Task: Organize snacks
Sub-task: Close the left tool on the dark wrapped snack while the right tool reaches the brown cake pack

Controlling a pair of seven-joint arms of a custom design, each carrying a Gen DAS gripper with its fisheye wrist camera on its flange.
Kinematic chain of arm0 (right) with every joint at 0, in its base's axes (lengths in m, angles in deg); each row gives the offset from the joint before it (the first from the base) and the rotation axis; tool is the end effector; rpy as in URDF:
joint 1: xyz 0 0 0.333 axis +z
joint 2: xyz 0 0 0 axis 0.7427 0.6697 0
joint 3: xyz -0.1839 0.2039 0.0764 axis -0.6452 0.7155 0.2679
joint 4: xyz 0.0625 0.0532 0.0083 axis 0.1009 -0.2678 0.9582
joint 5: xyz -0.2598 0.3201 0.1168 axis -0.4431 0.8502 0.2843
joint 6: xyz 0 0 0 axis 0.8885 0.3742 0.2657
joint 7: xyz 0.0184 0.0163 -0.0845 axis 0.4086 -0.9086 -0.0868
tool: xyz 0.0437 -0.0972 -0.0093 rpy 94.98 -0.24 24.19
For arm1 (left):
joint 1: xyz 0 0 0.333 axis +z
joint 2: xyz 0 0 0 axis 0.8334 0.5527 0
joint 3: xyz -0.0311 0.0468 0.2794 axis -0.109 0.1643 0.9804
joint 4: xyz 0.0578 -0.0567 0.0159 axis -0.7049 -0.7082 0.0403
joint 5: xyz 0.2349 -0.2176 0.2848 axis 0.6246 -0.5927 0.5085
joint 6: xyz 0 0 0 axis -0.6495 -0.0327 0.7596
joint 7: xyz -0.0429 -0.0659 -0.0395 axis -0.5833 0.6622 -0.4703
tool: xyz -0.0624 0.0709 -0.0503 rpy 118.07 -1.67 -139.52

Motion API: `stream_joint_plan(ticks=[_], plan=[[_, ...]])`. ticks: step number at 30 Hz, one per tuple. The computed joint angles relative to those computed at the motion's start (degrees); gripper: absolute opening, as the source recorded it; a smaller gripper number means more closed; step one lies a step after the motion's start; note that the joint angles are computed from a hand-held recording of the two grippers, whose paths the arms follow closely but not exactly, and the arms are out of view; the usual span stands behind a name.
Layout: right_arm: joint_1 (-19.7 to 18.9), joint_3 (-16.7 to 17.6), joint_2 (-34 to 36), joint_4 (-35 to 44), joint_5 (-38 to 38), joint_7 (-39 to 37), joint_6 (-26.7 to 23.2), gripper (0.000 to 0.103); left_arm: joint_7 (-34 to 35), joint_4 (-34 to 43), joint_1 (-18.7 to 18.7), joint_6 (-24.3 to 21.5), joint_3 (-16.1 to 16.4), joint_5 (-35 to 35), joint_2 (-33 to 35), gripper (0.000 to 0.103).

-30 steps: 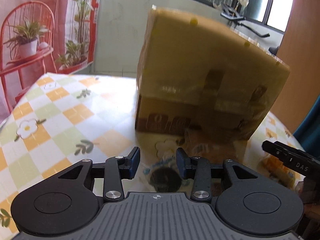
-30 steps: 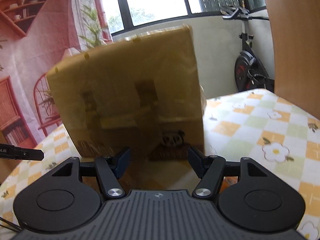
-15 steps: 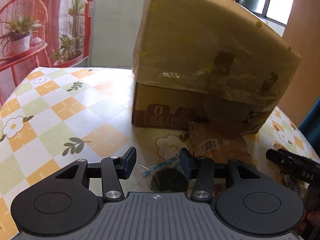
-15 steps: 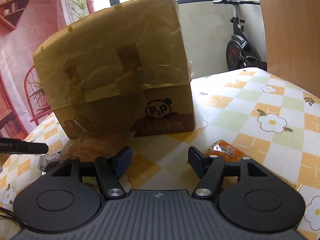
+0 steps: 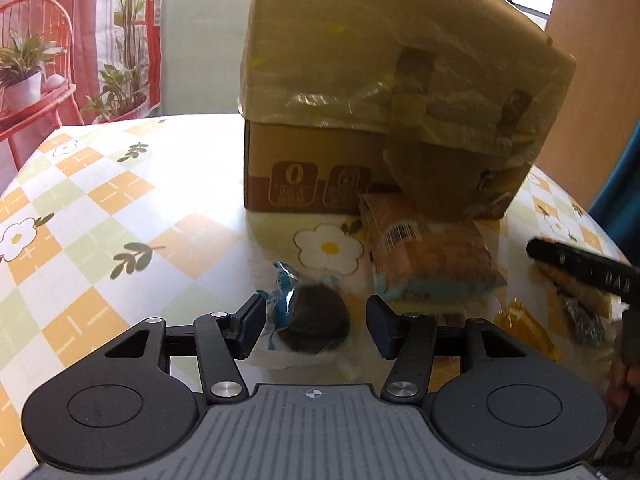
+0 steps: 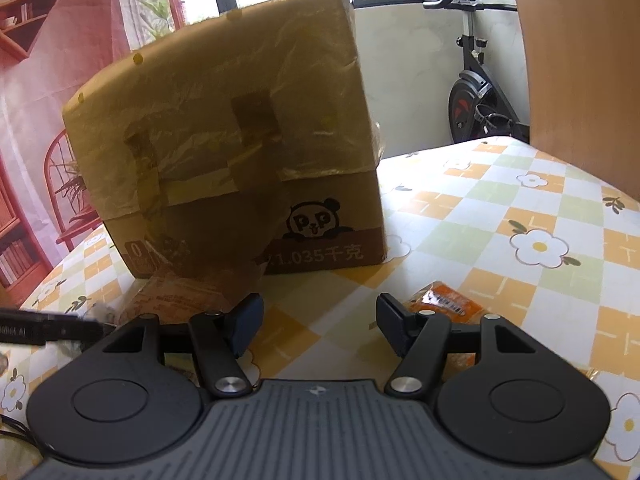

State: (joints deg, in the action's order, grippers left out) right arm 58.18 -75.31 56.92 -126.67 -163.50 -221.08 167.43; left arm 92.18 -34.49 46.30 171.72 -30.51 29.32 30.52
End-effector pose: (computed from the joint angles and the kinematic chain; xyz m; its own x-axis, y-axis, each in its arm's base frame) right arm 0.4650 0.1962 0.3938 -0.3419 -0.9013 -0.2659 -0.3984 0.3954 -0.8276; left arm 0.6334 -0.2940 0.3887 -0.5904 -0.7985 0.1179 -0.6056 0.3417 -0.7187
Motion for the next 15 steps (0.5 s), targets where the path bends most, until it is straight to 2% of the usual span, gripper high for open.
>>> stream_joint_plan(ticks=[6, 15], plan=[[0.00, 0.05, -0.21, -0.20, 1.55, -1.71, -0.31, 0.066, -0.62, -0.83, -0.43, -0.33, 0.37, 0.27, -0.53, 0.058], [-0.05, 0.18, -0.03, -0.19, 2.30, -2.69, -0.37, 0.066, -10.05, 0.31, -3.72, 1.60, 3.58, 6.56, 0.95, 0.059]])
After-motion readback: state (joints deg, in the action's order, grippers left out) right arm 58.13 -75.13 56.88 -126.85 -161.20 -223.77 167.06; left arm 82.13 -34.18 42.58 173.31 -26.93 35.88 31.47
